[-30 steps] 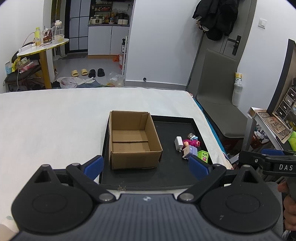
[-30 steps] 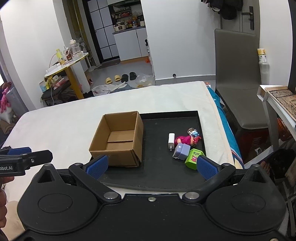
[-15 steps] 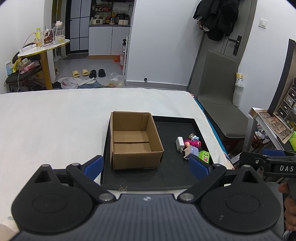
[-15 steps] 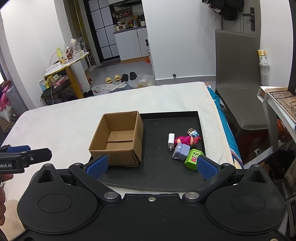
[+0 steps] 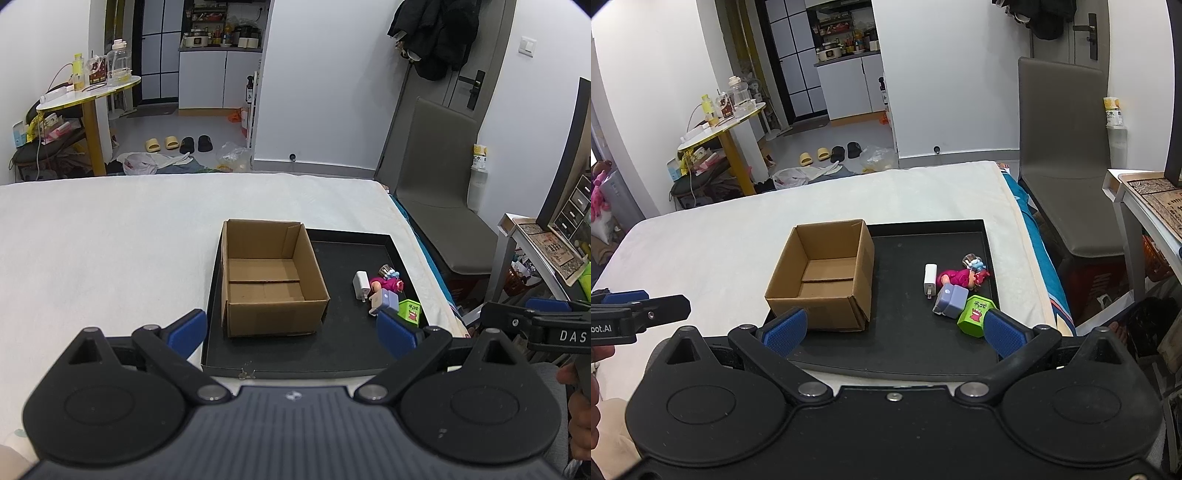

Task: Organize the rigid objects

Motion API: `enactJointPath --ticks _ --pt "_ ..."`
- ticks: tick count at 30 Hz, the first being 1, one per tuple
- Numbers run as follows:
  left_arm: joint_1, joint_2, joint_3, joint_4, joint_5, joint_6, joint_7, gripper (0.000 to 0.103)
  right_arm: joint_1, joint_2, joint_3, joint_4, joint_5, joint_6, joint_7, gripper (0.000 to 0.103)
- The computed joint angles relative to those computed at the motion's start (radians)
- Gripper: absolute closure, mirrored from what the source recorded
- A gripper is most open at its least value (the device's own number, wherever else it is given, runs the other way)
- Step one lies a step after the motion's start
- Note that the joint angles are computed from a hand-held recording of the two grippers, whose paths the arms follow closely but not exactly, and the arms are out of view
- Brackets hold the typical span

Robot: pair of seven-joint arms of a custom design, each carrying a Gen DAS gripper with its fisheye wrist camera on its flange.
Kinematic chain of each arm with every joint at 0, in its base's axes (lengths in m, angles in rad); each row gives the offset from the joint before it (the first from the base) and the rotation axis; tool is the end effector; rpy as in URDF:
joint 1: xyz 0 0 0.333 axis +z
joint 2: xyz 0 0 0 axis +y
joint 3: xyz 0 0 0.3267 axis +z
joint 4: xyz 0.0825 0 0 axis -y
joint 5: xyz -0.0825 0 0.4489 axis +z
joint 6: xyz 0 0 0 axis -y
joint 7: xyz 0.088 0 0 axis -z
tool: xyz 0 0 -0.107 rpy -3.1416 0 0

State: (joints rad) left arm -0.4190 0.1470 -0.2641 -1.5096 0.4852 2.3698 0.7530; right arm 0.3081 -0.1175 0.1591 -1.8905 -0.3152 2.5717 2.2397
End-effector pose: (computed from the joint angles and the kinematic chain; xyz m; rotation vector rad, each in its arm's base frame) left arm 0.5702 -0.4380 0.6690 -1.7366 1.8657 -0.9319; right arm 0.5653 0.2966 0.6443 -1.6785 1.6785 -0.5643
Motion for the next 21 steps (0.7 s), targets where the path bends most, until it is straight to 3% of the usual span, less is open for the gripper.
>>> enactJointPath --ticks 21 --pt "0.005 0.007 0.008 -0.003 0.026 -0.015 -0.049 0.005 0.001 0.005 -0.010 -0.011 0.066 0.028 -0.046 0.000"
